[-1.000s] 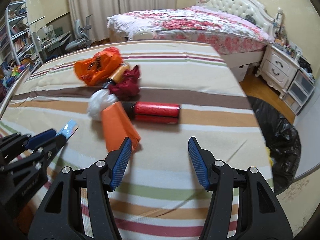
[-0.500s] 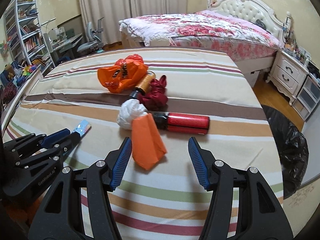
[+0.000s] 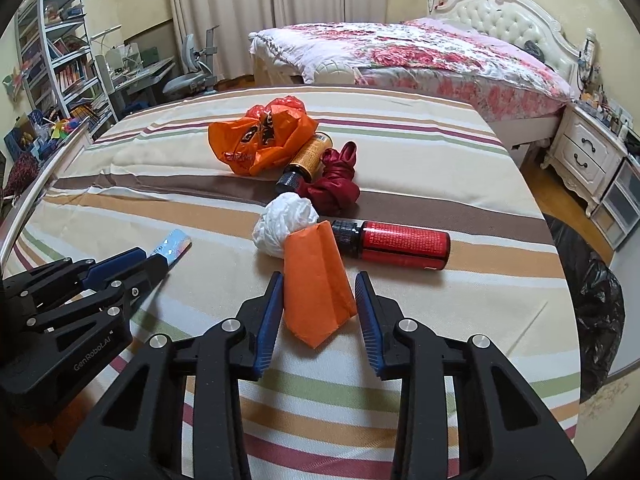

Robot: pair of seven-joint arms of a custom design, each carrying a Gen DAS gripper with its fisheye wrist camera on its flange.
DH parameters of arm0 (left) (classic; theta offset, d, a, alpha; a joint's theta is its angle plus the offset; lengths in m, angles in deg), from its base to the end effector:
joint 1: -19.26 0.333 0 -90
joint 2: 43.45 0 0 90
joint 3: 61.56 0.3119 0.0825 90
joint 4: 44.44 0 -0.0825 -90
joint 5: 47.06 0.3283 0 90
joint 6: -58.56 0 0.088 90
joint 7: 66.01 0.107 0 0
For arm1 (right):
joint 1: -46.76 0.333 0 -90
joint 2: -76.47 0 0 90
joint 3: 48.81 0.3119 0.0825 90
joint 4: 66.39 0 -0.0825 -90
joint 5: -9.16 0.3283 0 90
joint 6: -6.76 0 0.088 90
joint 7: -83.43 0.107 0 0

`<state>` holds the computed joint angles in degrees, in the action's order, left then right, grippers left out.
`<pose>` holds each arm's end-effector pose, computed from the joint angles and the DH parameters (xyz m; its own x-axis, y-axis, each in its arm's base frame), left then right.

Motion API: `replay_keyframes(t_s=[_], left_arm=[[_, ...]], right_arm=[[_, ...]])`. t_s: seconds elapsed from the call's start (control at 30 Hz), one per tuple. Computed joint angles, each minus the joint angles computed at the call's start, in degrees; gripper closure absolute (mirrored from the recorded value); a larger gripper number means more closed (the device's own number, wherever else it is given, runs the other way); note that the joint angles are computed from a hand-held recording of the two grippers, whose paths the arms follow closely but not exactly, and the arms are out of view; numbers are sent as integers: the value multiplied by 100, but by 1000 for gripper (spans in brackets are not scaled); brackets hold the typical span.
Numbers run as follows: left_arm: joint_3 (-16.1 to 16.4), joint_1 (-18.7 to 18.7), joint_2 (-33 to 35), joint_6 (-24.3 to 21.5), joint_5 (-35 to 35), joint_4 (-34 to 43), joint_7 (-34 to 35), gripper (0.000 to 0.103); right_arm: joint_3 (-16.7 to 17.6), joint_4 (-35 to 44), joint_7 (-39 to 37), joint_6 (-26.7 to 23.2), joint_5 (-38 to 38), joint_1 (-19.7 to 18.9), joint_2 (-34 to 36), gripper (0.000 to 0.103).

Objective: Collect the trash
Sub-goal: 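Close the right gripper on the orange foam piece while the left holds the blue tube, then lift both held items off the bed and carry them toward the black bin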

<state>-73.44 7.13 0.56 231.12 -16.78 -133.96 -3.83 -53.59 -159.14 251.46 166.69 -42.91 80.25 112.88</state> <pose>0.6404 -0.2857 0.3119 -0.3413 -0.9375 0.0683 -0.7297 0.2184 -0.6480 0.5709 0.3664 0.3304 -0.0229 -0.9981 -0.0577 -0.7416 0.0557 -0.6686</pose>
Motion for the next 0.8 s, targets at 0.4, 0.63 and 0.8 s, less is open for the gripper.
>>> replay_keyframes(t_s=[0.4, 0.63, 0.8], left_arm=[[38, -23, -77, 342, 139, -134, -99, 86], [-37, 18, -60, 259, 109, -100, -45, 90], [-134, 101, -46, 257, 41, -106, 25, 94]], right_arm=[[-150, -568, 890, -96, -623, 32, -440, 68], [-51, -690, 1123, -152, -810, -109, -509, 68], [-6, -702, 1171, -91, -837, -177, -467, 68]])
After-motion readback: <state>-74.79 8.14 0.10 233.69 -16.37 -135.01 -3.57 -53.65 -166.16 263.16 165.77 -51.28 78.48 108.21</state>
